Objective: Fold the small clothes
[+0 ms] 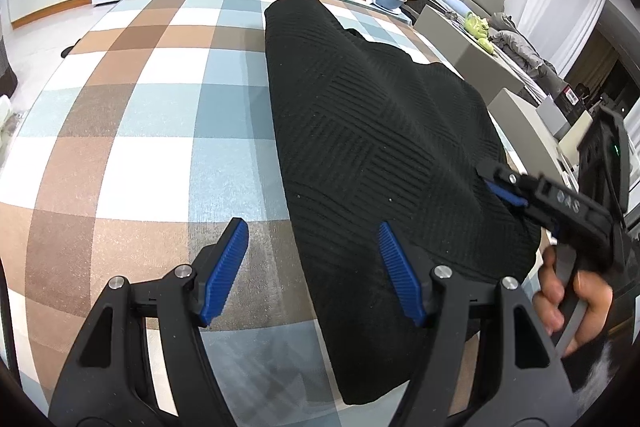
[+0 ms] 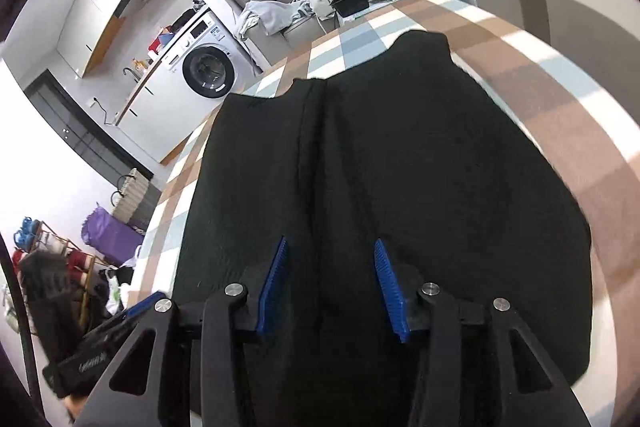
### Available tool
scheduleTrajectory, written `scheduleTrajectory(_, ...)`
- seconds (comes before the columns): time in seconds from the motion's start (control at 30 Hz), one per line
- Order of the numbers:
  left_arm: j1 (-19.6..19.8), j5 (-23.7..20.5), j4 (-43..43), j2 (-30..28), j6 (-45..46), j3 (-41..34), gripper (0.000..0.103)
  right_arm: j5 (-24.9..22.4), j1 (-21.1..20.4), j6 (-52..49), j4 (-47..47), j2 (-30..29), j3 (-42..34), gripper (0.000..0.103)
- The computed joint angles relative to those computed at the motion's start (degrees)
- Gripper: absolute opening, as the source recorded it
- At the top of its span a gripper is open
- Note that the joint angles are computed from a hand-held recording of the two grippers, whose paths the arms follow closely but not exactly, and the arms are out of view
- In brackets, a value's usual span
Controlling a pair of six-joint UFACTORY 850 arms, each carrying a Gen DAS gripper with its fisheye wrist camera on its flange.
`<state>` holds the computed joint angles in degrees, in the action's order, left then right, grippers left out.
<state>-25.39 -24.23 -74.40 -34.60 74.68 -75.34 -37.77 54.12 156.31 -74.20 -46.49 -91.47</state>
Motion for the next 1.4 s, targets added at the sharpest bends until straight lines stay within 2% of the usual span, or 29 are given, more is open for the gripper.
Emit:
scheduleTrajectory(0.1, 0.2, 0.1, -0.4, 0.1, 0.3, 0.2, 0.065, 2.7, -0.8, 2.0, -2.4, 1.1, 2.0, 0.051)
scheduleTrajectory(0.27, 0.3, -0.2, -0.1, -0.2, -1.1, -0.2, 0.065, 7.5, -1.1, 11.9, -14.6, 2.9, 5.2, 0.052)
scheduleTrajectory(0.4, 0.1, -0.1, 1.1, -0.8, -2.1, -1.0, 0.065, 3.9, 0.1, 4.3, -7.7, 1.6, 2.2, 0.051)
scheduleTrajectory(0.47, 0.0, -0.3, 0.9, -0.9, -1.9, -1.1, 0.065, 3.3, -0.2, 0.4, -2.1, 1.0, 1.3, 0.051)
scheduleTrajectory(0.57, 0.0, -0.3, 0.8, -1.0, -2.0, -1.3, 0.065, 2.7, -0.4, -4.9, 1.1, 0.1, -0.4, 0.051)
scheduleTrajectory(0.6, 0.0, -0.4, 0.6, -1.0, -1.9, -1.3, 0.065, 2.7, -0.5, -7.2, 2.1, -0.4, -1.3, 0.043)
scheduleTrajectory(0.63, 0.1, -0.5, 0.3, -1.0, -1.8, -1.4, 0.065, 3.9, -0.7, -10.9, 3.5, -1.0, -2.5, 0.025)
scheduleTrajectory(0.67, 0.2, -0.5, 0.1, -1.0, -1.9, -1.4, 0.065, 4.6, -0.8, -13.7, 5.2, -1.6, -3.5, 0.018)
scheduleTrajectory(0.73, 0.4, -0.8, -0.5, -1.0, -2.1, -1.5, 0.065, 2.6, -0.2, -13.5, 3.7, -2.0, -4.4, 0.013)
scheduleTrajectory(0.8, 0.6, -0.9, -0.6, -0.8, -2.3, -1.6, 0.065, -2.7, 1.5, -5.1, -5.0, -0.4, -2.5, 0.012)
scheduleTrajectory(0.87, 0.6, -0.8, -0.6, -0.7, -2.3, -1.6, 0.065, -9.0, 3.1, -2.1, -6.6, 0.6, -1.6, 0.012)
scheduleTrajectory(0.93, 0.7, -0.9, -0.3, -1.0, -2.7, -1.9, 0.065, -10.9, 3.2, -7.6, 0.1, -0.3, -3.2, 0.012)
scheduleTrajectory(1.0, 0.5, -1.2, 1.0, -1.7, -4.3, -2.7, 0.065, -7.1, 1.9, -9.9, 6.0, -0.9, -3.1, 0.014)
scheduleTrajectory(1.03, 0.4, -1.2, 1.5, -2.0, -4.8, -3.1, 0.065, -3.5, 1.0, -8.8, 7.3, -0.6, -1.9, 0.015)
scheduleTrajectory(1.07, 0.2, -1.1, 1.8, -2.4, -5.1, -3.5, 0.065, -2.3, 0.8, -6.2, 6.3, -0.2, -0.8, 0.017)
scheduleTrajectory(1.2, -0.6, -1.8, 4.8, -4.4, -9.0, -6.2, 0.065, -4.4, 1.8, -2.9, 4.4, 0.9, 0.5, 0.034)
scheduleTrajectory(1.27, -0.9, -2.8, 6.7, -6.2, -12.6, -8.6, 0.065, -4.4, 2.2, -1.3, 3.5, 1.4, 1.2, 0.034)
scheduleTrajectory(1.37, -2.0, -2.0, 9.3, -8.3, -15.6, -11.8, 0.064, -4.9, 2.7, -1.4, 4.4, 1.4, 1.6, 0.036)
scheduleTrajectory(1.4, -2.2, -2.3, 9.7, -9.1, -16.3, -13.0, 0.057, -4.7, 2.7, -1.1, 4.4, 1.5, 1.9, 0.037)
